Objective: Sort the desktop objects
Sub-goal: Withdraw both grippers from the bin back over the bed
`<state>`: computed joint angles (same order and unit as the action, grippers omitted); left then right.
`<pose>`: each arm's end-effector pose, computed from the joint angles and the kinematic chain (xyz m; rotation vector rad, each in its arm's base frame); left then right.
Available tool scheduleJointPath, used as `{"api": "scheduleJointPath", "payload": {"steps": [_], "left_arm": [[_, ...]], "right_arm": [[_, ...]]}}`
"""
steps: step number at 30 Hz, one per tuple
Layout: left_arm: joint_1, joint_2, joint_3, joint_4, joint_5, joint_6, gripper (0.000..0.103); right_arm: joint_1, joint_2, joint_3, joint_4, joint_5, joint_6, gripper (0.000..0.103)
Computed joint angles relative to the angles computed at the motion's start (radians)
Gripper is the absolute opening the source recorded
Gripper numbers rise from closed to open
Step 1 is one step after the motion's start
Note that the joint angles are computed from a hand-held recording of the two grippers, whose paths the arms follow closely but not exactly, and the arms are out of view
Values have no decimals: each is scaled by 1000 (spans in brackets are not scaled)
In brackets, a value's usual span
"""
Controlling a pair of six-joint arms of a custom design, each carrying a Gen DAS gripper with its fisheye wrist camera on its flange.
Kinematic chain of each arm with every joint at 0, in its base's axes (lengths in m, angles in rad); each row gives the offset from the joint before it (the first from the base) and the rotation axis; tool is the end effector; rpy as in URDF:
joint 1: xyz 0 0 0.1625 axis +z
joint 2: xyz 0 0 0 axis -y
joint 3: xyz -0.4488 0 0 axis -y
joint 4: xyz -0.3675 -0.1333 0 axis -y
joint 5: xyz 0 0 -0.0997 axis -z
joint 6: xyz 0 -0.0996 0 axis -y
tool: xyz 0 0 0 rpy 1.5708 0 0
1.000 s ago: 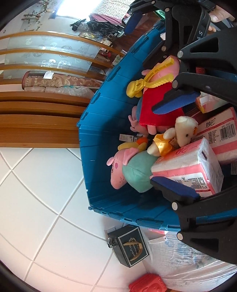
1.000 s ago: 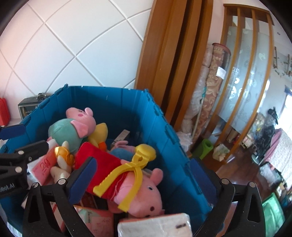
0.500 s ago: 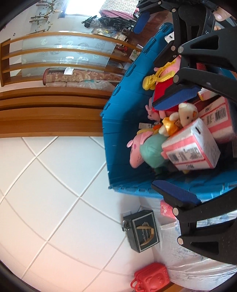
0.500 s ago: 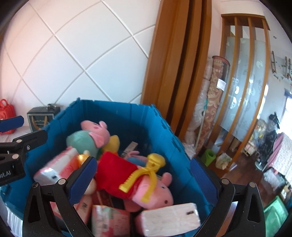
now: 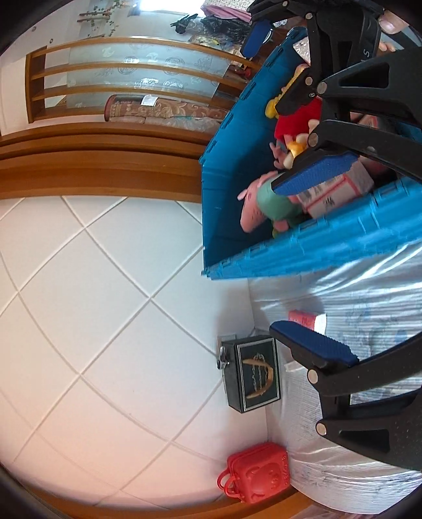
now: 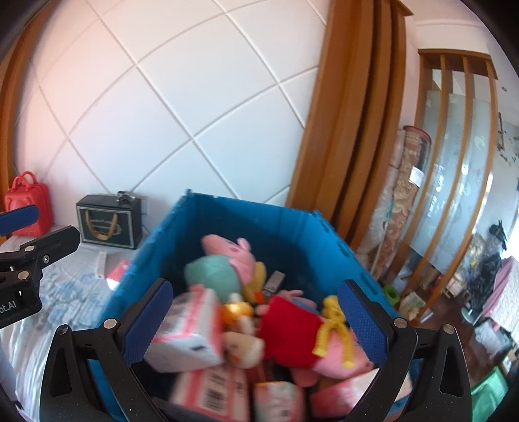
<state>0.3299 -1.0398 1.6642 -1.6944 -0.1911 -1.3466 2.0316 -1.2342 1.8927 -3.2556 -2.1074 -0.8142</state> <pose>-0.4964 -0.4142 0.2702 0.3053 1.9522 -1.3991 0.3245 -0.4683 0.4022 1.0441 -1.9870 1.1233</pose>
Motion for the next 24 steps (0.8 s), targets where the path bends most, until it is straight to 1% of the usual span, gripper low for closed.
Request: {"api": "scheduleJointPath", "payload": {"steps": [6, 10, 13, 15, 21, 24], "left_arm": [[-13, -133, 44, 283, -7, -211, 80], [-14, -218, 50, 547, -24, -407, 80], [-3, -270, 44, 762, -49, -571, 80], [11, -304, 45, 870, -76, -659, 80], [64, -403, 83, 979, -118, -750, 80], [116, -443, 105, 929, -125, -711, 80]], "right_arm": [[91, 70, 14, -31, -55, 54, 103], [143, 118, 15, -37, -73, 102, 103], [175, 160, 5, -25, -74, 147, 103], [193, 195, -8, -12, -78, 176, 103], [213, 308, -79, 66, -71, 238, 103], [210, 368, -126, 117, -56, 273, 103]]}}
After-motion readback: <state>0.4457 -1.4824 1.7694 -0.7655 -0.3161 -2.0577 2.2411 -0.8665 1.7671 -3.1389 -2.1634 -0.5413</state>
